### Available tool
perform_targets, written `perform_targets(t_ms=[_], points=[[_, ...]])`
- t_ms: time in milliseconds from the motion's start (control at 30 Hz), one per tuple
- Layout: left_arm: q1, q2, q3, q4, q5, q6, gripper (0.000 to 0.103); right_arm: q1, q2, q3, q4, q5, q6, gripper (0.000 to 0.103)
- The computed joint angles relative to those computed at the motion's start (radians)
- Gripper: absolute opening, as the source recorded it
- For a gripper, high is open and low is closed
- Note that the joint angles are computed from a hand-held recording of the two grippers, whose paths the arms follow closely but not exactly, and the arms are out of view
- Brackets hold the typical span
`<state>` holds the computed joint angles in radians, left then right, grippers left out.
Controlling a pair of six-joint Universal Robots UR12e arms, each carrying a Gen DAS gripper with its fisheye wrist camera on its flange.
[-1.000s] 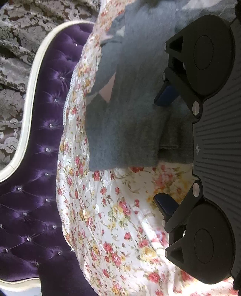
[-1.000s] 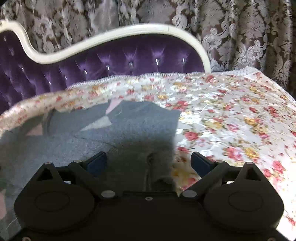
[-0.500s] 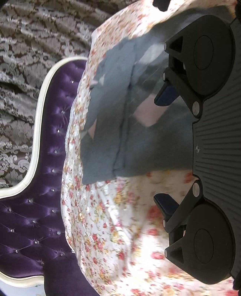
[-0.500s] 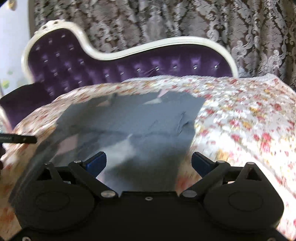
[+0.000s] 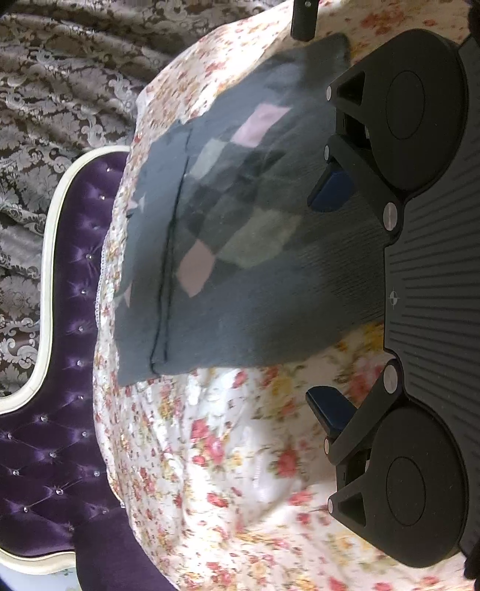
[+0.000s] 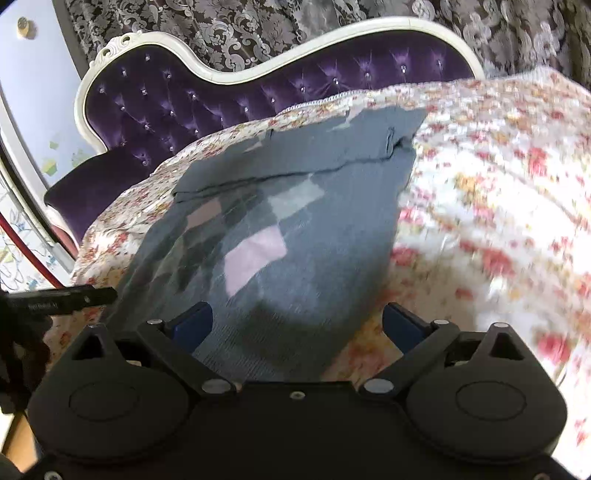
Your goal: Fold small clothes
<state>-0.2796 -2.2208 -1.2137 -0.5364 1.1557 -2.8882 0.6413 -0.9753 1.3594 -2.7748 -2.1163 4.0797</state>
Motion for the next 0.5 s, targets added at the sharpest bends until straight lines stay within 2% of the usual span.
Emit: perform_targets(t_ms=[300, 500], points=[[0.007, 0.021, -0.047, 0.002, -0.043, -0.049, 0.102, 0.013, 0.015, -0.004, -0.025, 0.029, 0.023, 0.1], [0.011, 0.018, -0.038, -0.019, -0.075, -0.079, 0.101, 0.012, 0.021, -0.012, -0.024, 0.037, 0.016, 0.1]])
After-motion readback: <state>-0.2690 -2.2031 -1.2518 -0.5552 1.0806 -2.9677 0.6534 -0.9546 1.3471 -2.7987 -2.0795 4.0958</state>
